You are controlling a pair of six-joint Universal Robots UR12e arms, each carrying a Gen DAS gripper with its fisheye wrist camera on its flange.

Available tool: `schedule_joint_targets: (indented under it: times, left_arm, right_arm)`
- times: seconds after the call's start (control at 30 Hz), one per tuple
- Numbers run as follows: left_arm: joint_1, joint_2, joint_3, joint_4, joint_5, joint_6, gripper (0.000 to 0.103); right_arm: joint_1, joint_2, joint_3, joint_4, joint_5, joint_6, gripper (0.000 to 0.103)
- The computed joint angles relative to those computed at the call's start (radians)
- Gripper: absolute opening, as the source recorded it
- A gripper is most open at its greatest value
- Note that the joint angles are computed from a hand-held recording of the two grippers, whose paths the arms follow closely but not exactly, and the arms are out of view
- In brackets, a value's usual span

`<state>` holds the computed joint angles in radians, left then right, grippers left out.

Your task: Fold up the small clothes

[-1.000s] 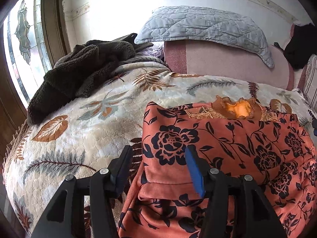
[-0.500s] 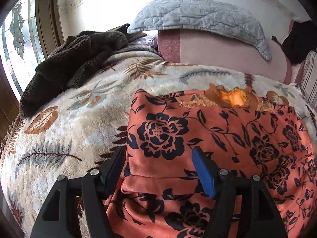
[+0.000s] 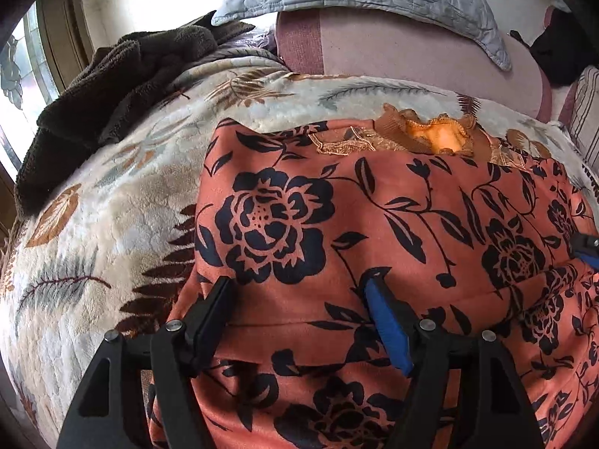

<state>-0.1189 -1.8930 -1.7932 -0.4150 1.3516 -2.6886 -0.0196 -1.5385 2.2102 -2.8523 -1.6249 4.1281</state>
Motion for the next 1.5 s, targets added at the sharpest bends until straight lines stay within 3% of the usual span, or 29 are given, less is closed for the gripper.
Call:
schedule_joint_targets:
  times: [0.1,0.3,0.37,0.43,0.5,0.6,0.77,0.93,1.0,1.07,1.23,1.3,1.37,1.43,1.5]
  left_arm:
    - [0.003,0.006,-0.008,0.02,-0.02,-0.01,0.074]
    - [0.037,0.048,-0.071,0.199,-0.176,-0.032,0.074]
    - [0.046,0.062,-0.085,0.214,-0.223,-0.016,0.076]
    - [0.041,0.077,-0.088,0.16,-0.213,0.016,0.077]
    - [0.052,0.104,-0.094,0.07,-0.236,0.033,0.077]
    - [0.075,0.161,-0.129,0.008,-0.279,0.046,0.077]
    - [0.13,0.264,-0.21,-0.036,-0.342,0.137,0.077]
    - [0.189,0.336,-0.281,-0.057,-0.341,0.195,0.078]
    - [0.197,0.349,-0.296,-0.071,-0.314,0.214,0.078]
    - [0.2,0.354,-0.305,-0.071,-0.283,0.223,0.078]
    - [0.184,0.329,-0.312,0.018,-0.21,0.182,0.078]
    - [0.162,0.307,-0.287,-0.034,-0.139,0.17,0.078]
    - [0.156,0.285,-0.272,-0.076,-0.116,0.145,0.078]
    - [0.131,0.261,-0.262,-0.105,-0.016,0.156,0.078]
    - [0.138,0.259,-0.271,-0.105,-0.017,0.144,0.078]
  right_arm:
    - [0.015,-0.016,0.012,-0.027,-0.033,-0.006,0.034]
    - [0.076,-0.133,0.074,-0.082,-0.149,0.016,0.034]
    - [0.112,-0.183,0.098,-0.081,-0.216,0.045,0.034]
    - [0.156,-0.23,0.114,-0.067,-0.289,0.073,0.041]
    - [0.222,-0.263,0.119,-0.037,-0.401,0.116,0.073]
    - [0.309,-0.298,0.122,0.01,-0.524,0.155,0.073]
    - [0.394,-0.324,0.116,0.119,-0.578,0.225,0.073]
    - [0.424,-0.3,0.122,0.089,-0.529,0.25,0.068]
    - [0.427,-0.275,0.111,0.08,-0.493,0.216,0.047]
    - [0.431,-0.249,0.096,0.08,-0.469,0.188,0.047]
    - [0.436,-0.2,0.079,0.036,-0.438,0.149,0.047]
    - [0.431,-0.192,0.075,0.059,-0.433,0.16,0.047]
    - [0.418,-0.189,0.083,0.08,-0.409,0.184,0.047]
    - [0.396,-0.187,0.092,0.134,-0.358,0.21,0.047]
    - [0.366,-0.186,0.107,0.187,-0.272,0.234,0.047]
